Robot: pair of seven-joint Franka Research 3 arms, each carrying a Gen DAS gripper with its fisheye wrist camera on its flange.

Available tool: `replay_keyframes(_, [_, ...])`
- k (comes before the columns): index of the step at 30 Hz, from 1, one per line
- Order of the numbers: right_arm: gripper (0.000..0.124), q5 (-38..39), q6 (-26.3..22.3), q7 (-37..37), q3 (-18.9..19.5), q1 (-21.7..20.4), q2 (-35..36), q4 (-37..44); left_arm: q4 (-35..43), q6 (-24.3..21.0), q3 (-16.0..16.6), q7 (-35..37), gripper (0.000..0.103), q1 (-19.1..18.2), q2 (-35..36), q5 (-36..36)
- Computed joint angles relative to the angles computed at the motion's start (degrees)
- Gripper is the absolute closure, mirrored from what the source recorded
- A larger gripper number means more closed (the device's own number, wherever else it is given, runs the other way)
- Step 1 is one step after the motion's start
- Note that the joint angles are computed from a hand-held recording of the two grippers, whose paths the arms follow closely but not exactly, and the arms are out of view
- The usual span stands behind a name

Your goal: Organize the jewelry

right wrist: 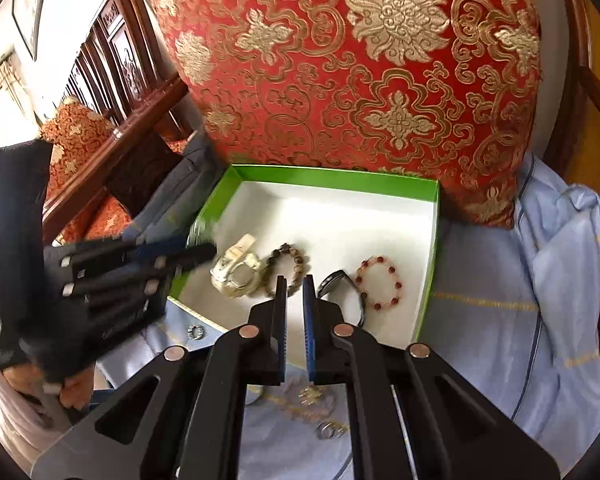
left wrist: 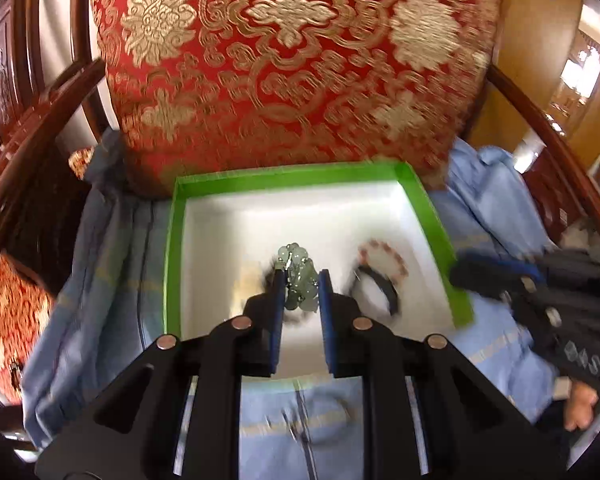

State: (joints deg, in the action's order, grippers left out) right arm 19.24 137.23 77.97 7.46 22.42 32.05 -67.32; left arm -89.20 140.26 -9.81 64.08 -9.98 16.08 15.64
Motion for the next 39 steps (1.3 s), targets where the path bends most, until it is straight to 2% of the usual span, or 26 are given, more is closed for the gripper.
replay_keyframes(1, [0.116,1.4,-4.0,-1.4,1.3,-1.1,1.4,2.4,-0.4,1.7,-0.5,1.1,0.086,1.0,0.6,-2.4])
replay_keyframes(3, [0.116,2.5,-9.5,-3.9,2.2,-1.8,1.7,3.1,-1.1,0.8,-2.0,4.5,0.086,2.9,0.4,-8.3])
replay_keyframes(4, [0.114,0.4,-11.1,-5.3,1.4,-0.6,0.7,1.3,-1.9,0.5,-2.0,4.8,0.086,2.9,-0.2,-8.8])
replay_keyframes(5, [0.109,-1.8,-11.2,-5.8,0.4,0.6,-0.5,-0.8,-3.2,0.9,-1.9,4.9,0.086,2.7,-1.1,-8.8])
replay_keyframes(7, [0.108,-6.4,-13.3,-4.7,-1.5,2.8,-1.0,-2.9,-7.9,2.8,-2.6,7.6,0.086,3.5,-4.8,-11.9])
replay_keyframes(10, [0.108,-10.6,-15.6,0.8,-3.9,4.5,1.0,-2.3,-13.0,3.4,-3.1,11.8,0.086,3.9,-8.9,-17.6])
replay_keyframes(14, [0.102,-13.7,-18.2,4.4,-4.6,5.0,3.7,0.3,-17.3,3.1,-3.0,16.0,0.086,3.1,-11.4,-23.4])
replay_keyframes(17, [0.101,-15.5,-20.4,5.1,-4.5,5.7,6.0,2.9,-17.8,2.2,-2.5,15.3,0.086,2.1,-11.1,-22.5])
replay_keyframes(20, [0.103,-16.9,-18.3,4.8,-4.5,6.5,5.7,1.6,-17.5,1.9,-2.2,14.5,0.086,1.7,-10.7,-21.8])
replay_keyframes(21, [0.110,-17.0,-18.5,4.8,-4.5,6.6,5.6,1.5,-17.5,2.0,-2.1,14.2,0.086,1.6,-10.7,-21.6])
replay_keyframes(22, [0.124,-17.2,-19.2,4.6,-4.4,6.7,5.5,1.4,-17.5,2.1,-2.1,14.0,0.086,1.6,-10.6,-21.5])
replay_keyframes(26, [0.124,-15.7,-14.5,2.7,-3.0,6.1,0.9,-5.1,-17.9,3.0,-1.9,13.8,0.086,1.6,-11.2,-21.2])
replay_keyframes(32, [0.123,-5.6,-5.2,-3.2,0.5,2.2,-7.0,-13.3,-19.0,4.5,-1.6,13.8,0.086,1.8,-12.4,-21.3])
replay_keyframes(33, [0.123,-5.6,-5.3,-2.9,0.3,2.5,-6.9,-12.9,-18.9,4.4,-1.5,13.6,0.086,1.8,-12.3,-21.2])
replay_keyframes(35, [0.119,-8.0,-9.7,-0.7,-1.0,3.6,-2.4,-6.5,-18.9,4.1,-1.5,13.1,0.086,1.6,-12.2,-20.4])
replay_keyframes(37, [0.110,-11.8,-13.4,2.2,-3.1,5.2,0.1,-3.8,-18.7,3.9,-1.6,13.1,0.086,1.5,-12.1,-20.0])
replay_keyframes(39, [0.110,-14.4,-17.5,3.7,-4.0,6.1,3.8,0.1,-18.5,3.6,-1.7,13.0,0.086,1.4,-11.8,-19.6])
